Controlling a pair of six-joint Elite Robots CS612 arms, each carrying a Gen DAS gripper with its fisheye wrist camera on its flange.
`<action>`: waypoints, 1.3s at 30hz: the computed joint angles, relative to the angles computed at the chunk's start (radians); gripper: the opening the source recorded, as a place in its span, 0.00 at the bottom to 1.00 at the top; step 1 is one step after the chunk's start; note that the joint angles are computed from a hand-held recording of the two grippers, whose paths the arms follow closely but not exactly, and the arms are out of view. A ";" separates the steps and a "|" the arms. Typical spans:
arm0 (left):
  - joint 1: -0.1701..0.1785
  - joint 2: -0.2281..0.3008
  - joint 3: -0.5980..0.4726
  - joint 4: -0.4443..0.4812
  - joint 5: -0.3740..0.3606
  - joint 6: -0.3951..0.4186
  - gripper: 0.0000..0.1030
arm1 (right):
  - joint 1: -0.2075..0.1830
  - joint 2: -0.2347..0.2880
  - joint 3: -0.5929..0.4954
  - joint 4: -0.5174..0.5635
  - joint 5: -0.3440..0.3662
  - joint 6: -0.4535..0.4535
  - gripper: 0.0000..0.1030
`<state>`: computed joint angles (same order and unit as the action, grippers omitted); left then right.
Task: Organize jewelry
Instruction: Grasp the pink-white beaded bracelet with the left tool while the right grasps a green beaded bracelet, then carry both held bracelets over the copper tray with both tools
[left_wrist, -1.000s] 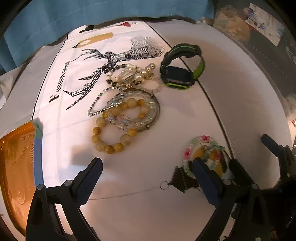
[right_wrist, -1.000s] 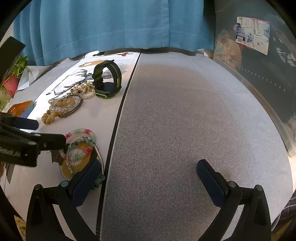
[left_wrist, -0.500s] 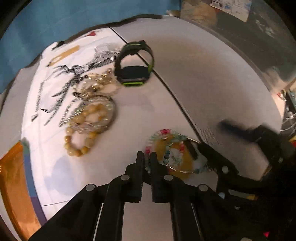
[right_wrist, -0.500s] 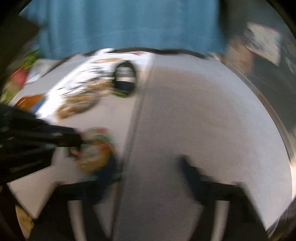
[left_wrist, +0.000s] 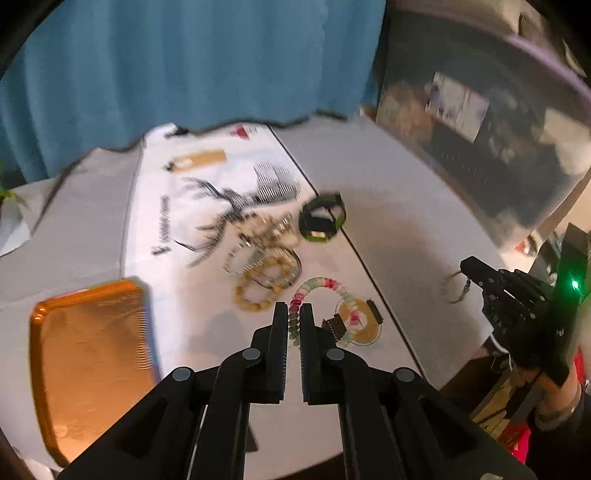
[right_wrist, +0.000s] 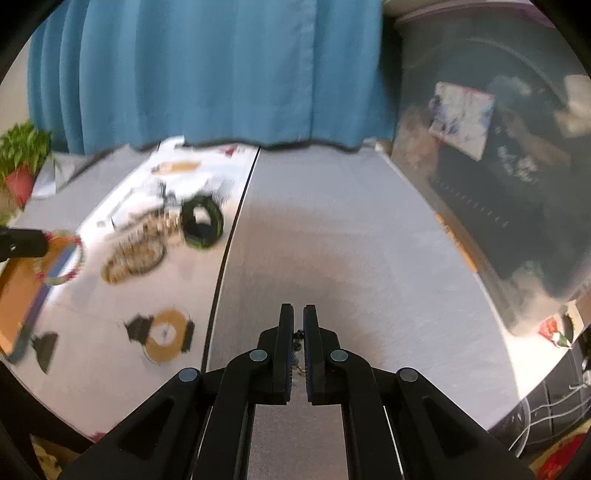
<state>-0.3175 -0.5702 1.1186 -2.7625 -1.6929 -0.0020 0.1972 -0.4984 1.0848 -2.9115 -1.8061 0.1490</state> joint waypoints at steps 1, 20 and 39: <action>0.004 -0.014 0.018 -0.021 -0.006 -0.004 0.04 | 0.000 -0.010 0.010 -0.010 -0.002 0.006 0.05; 0.085 -0.218 0.381 -0.320 0.005 -0.072 0.04 | 0.099 -0.114 0.137 -0.147 0.072 -0.034 0.05; 0.189 -0.263 0.544 -0.486 0.016 -0.154 0.04 | 0.231 -0.070 0.007 -0.049 0.169 -0.173 0.05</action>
<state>-0.1281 -0.8329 1.6625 -3.2485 -1.6770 -0.1558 0.4285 -0.5680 1.0916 -2.9609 -1.6376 -0.0236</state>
